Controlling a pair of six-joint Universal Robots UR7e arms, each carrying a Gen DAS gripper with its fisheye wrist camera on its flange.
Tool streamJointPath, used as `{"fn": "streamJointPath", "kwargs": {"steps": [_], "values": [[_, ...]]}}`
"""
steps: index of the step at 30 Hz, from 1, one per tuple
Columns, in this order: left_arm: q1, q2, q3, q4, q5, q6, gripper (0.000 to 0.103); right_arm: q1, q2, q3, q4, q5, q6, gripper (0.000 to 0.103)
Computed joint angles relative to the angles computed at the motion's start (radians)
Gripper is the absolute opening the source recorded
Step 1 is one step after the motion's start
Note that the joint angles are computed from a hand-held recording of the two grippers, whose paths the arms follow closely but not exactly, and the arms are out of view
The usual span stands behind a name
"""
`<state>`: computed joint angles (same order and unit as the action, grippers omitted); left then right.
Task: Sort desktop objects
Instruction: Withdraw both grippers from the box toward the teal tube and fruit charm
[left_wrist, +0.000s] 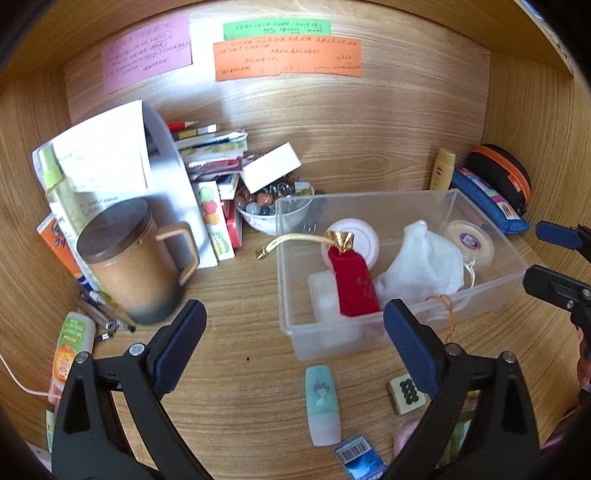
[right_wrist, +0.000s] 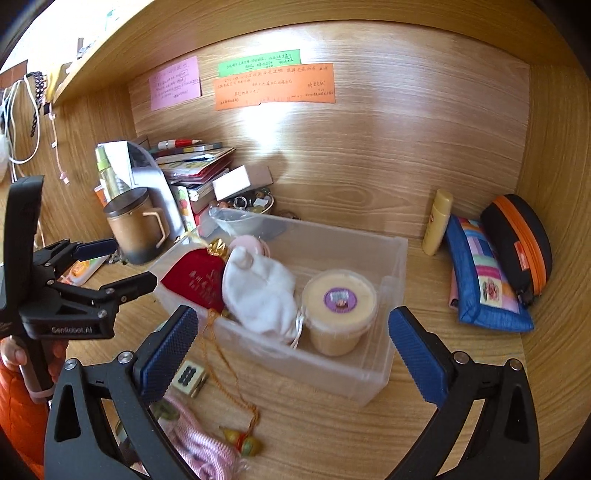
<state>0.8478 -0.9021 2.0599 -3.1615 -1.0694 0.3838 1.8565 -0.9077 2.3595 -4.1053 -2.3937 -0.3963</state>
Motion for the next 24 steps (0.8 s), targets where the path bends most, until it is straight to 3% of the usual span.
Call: {"fn": "streamJointPath", "kwargs": {"steps": [11, 21, 24], "values": [[0.029, -0.044, 0.038, 0.033, -0.003, -0.046, 0.098, 0.014, 0.079, 0.019, -0.059, -0.067, -0.005, 0.103], [0.054, -0.032, 0.054, 0.071, 0.008, -0.056, 0.098, -0.033, 0.114, 0.059, -0.017, -0.044, 0.073, 0.101], [0.068, -0.03, 0.052, 0.105, 0.0, -0.085, 0.098, -0.048, 0.129, 0.061, 0.007, -0.041, 0.093, 0.096]]}}
